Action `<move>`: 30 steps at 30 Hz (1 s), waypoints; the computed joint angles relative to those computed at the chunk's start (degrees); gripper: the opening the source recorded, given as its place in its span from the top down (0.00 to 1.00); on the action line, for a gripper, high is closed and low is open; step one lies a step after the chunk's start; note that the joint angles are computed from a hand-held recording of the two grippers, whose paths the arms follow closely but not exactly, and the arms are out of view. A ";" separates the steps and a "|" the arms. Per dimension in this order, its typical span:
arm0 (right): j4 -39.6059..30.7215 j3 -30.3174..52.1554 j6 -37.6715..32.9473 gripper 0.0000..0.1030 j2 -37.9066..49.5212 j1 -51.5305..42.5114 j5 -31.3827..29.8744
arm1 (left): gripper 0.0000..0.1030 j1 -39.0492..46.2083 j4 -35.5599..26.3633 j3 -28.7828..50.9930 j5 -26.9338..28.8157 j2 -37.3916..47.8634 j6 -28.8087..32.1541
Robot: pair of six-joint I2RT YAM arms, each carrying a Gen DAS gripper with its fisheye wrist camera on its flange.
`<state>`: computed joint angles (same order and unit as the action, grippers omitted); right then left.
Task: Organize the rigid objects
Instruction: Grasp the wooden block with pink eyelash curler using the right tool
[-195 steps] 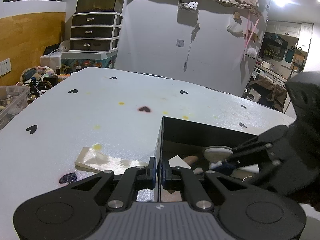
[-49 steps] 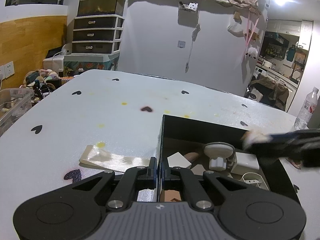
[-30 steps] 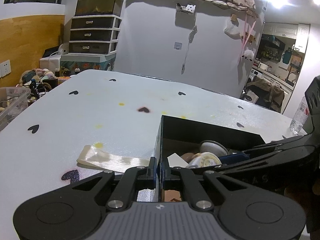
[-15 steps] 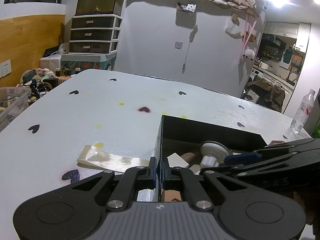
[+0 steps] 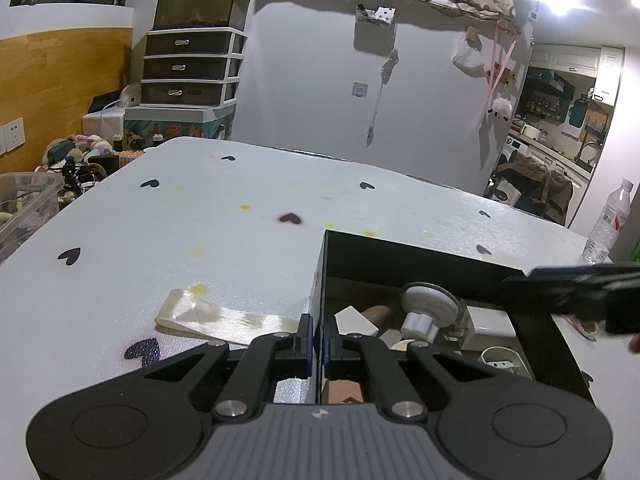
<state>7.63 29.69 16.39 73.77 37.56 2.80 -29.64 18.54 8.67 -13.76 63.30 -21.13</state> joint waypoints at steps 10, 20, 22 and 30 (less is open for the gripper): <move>-3.56 -9.01 -0.48 0.02 -15.65 -7.29 8.99 | 0.96 -0.57 -0.41 0.45 -0.95 0.36 -0.50; -0.93 -16.85 -4.87 0.00 -19.62 -22.21 9.80 | 0.96 -1.31 -2.61 1.68 -1.57 0.04 -0.44; 0.29 -17.64 -7.04 0.00 -18.99 -25.54 9.52 | 0.96 -1.52 -3.36 2.13 -2.00 -0.28 0.08; 9.36 -18.74 -15.67 0.00 -8.65 -44.48 1.98 | 0.96 -2.50 -3.88 3.38 -3.39 1.13 -0.93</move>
